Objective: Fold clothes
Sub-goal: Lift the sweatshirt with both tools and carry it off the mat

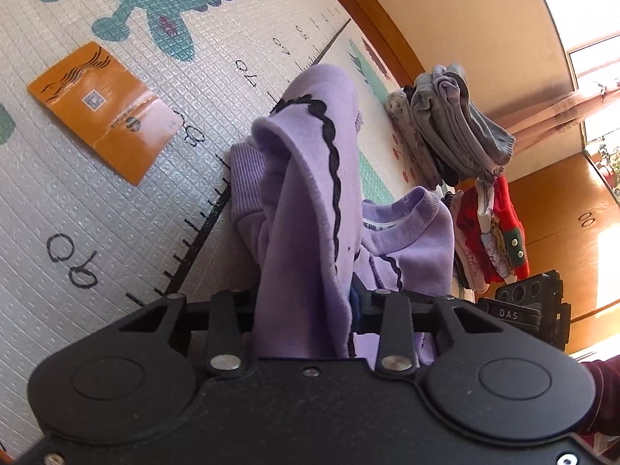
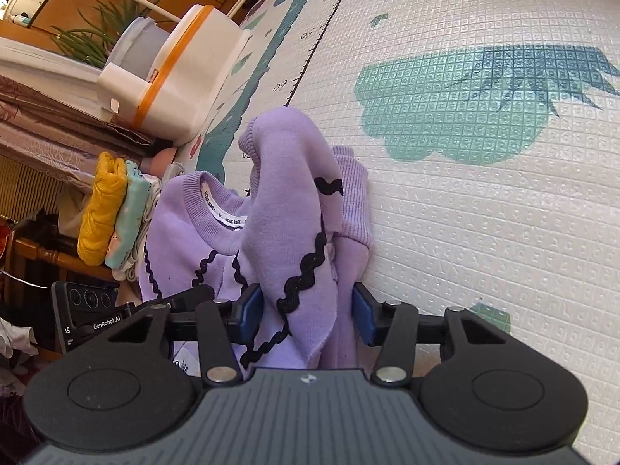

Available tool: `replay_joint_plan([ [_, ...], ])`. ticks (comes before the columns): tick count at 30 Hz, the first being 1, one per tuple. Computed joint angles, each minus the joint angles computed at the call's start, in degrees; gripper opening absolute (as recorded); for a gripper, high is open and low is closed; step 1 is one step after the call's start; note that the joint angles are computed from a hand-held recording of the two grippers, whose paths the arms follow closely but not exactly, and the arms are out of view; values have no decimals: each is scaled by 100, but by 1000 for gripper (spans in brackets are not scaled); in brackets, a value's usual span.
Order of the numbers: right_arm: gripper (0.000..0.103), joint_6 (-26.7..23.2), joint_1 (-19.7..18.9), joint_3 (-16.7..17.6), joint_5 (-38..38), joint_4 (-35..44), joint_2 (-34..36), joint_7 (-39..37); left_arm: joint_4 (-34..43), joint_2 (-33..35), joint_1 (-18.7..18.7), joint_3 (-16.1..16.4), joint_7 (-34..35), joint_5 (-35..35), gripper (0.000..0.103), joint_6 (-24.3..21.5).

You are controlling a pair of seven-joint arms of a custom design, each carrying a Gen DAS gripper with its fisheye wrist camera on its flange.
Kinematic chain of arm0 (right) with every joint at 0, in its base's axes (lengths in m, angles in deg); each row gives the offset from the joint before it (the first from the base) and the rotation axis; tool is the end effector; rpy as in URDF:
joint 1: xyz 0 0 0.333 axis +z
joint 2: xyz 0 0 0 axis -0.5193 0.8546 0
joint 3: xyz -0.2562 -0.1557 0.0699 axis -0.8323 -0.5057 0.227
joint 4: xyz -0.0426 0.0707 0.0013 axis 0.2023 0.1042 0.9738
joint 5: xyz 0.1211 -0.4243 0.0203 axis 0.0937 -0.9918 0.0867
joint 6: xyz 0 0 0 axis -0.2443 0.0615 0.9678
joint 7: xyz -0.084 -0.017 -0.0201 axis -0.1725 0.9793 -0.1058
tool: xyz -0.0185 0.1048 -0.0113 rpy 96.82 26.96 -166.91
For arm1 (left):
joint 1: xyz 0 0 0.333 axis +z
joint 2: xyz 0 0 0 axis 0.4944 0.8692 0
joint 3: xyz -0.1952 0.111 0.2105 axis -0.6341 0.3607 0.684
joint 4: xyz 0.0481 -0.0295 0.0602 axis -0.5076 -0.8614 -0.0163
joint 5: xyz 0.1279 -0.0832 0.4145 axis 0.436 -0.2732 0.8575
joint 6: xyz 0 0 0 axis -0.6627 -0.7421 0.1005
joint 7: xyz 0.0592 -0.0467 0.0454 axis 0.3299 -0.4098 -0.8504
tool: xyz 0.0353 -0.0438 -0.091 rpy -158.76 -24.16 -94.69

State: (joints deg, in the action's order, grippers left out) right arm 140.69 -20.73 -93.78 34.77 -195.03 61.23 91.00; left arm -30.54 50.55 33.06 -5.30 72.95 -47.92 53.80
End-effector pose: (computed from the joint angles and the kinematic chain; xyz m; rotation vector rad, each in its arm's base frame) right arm 0.5486 0.0443 0.4824 -1.1995 1.8694 0.2448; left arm 0.6373 -0.0853 0.4757 1.5894 -1.8688 1.1593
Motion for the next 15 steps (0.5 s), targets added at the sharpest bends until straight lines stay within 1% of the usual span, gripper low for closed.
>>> replay_joint_plan([
  [1,40,-75,-4,-14,8,36,18,81,-30,-41,21,15,-7,-58,33,-13],
  [4,37,-204,-24,29,-182,188,37,258,-126,-196,78,88,-13,-213,33,-55],
  [7,36,-308,-15,72,-363,358,56,397,-253,-422,149,224,48,-366,33,-92],
  [12,36,-490,146,171,-418,827,232,363,-614,-924,272,537,-2,-483,33,-32],
  [15,36,-626,272,285,-431,1229,476,264,-932,-1301,378,784,-139,-559,33,162],
])
